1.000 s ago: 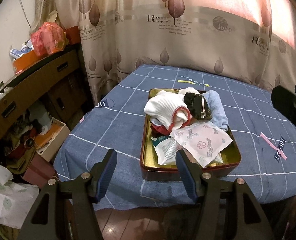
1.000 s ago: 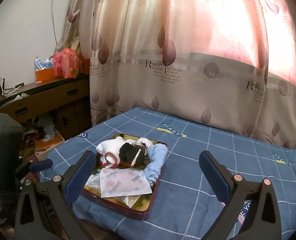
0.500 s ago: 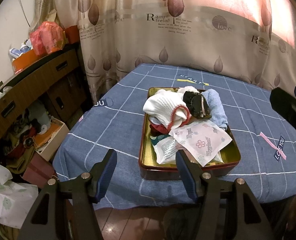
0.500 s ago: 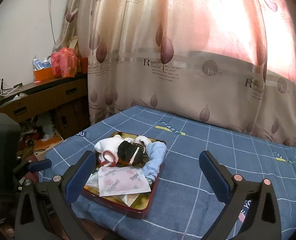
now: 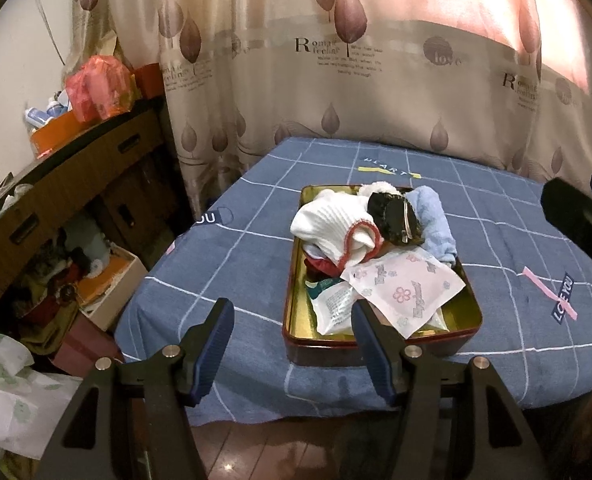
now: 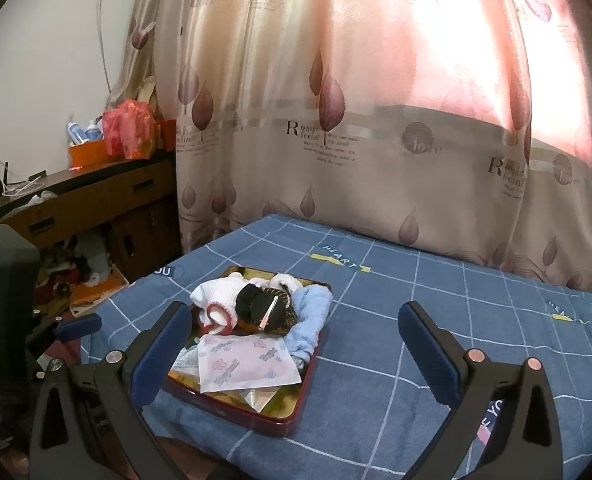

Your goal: Organize soft objects

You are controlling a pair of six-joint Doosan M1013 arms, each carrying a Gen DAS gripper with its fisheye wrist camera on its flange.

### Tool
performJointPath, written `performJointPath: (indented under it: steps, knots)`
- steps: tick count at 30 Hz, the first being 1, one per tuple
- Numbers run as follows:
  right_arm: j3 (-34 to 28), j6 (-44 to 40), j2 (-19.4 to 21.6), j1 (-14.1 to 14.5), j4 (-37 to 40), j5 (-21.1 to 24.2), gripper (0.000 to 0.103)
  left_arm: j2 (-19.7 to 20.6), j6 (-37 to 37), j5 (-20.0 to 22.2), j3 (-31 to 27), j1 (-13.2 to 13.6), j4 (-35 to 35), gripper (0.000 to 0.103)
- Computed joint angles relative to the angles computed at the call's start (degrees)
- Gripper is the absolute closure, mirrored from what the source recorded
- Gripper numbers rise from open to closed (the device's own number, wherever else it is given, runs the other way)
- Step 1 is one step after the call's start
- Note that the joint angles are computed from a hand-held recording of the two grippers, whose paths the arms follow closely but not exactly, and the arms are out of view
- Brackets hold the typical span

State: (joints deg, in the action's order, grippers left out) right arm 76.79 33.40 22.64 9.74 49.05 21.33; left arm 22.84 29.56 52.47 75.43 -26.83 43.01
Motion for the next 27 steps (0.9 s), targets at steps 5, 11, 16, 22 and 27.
performJointPath:
  steps: [5, 11, 16, 22, 27]
  knots:
    - [0.3, -0.1, -0.1, -0.2, 0.6, 0.1, 0.0, -0.3, -1.7, -0.4, 0.4, 0.1, 0.4, 0.04]
    - [0.4, 1.2, -0.4, -0.2, -0.9, 0.8, 0.0, -0.4, -2.8, -0.2, 0.4, 0.1, 0.5, 0.04]
    - [0.8, 0.5, -0.6, -0.1, -0.3, 1.0, 0.0, -0.9, -4.9, -0.9, 1.0, 0.2, 1.2, 0.04]
    - [0.9, -0.2, -0.7, 0.0, -0.1, 0.9, 0.0, -1.1, -6.4, -0.5, 1.3, -0.3, 3.5, 0.04]
    - [1.0, -1.5, -0.8, -0.2, 1.7, 1.0, 0.0, -1.1, -6.8, 0.1, 1.3, -1.1, 6.7, 0.04]
